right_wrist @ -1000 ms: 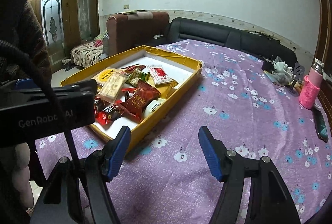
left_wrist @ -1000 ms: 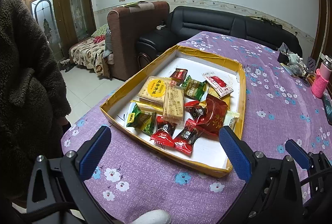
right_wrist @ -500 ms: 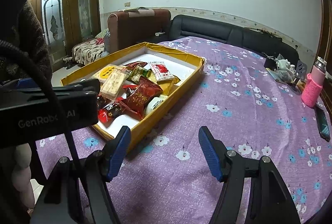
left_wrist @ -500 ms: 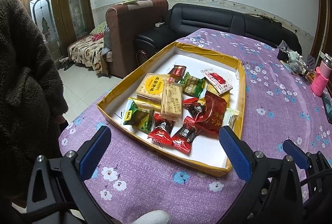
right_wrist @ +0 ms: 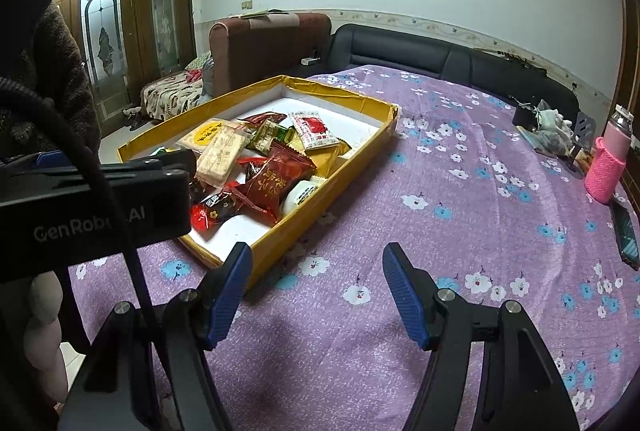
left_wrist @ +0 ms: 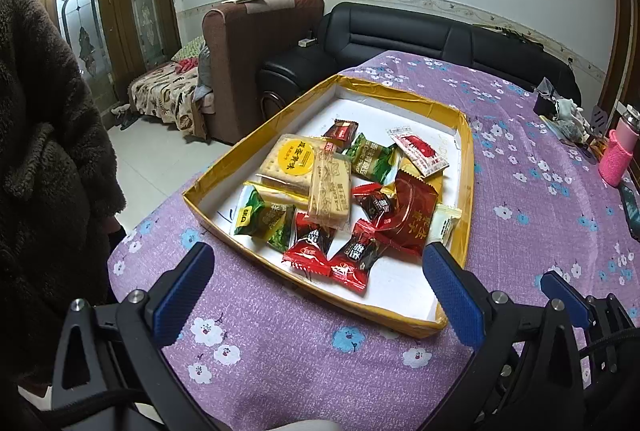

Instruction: Organize snacks

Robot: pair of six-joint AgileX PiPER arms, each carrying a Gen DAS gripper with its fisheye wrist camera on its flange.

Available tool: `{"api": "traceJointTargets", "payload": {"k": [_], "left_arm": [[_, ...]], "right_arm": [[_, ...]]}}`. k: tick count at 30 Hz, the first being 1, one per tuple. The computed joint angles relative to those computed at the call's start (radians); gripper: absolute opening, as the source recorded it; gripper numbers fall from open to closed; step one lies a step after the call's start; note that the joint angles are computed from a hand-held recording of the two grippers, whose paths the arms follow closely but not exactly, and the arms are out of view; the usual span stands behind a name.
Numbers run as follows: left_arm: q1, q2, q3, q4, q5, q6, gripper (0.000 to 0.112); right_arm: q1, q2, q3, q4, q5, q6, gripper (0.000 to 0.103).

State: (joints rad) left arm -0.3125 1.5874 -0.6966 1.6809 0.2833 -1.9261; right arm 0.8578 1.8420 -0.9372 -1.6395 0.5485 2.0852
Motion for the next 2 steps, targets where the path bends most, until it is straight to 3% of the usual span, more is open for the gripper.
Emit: {"api": "traceJointTargets", "payload": {"k": [2], "left_arm": [[0.004,0.0,-0.005,-0.043,-0.012,0.048,0.103]], "right_arm": [[0.001,-0.002,0.002,0.004,0.003,-0.001,0.068]]}}
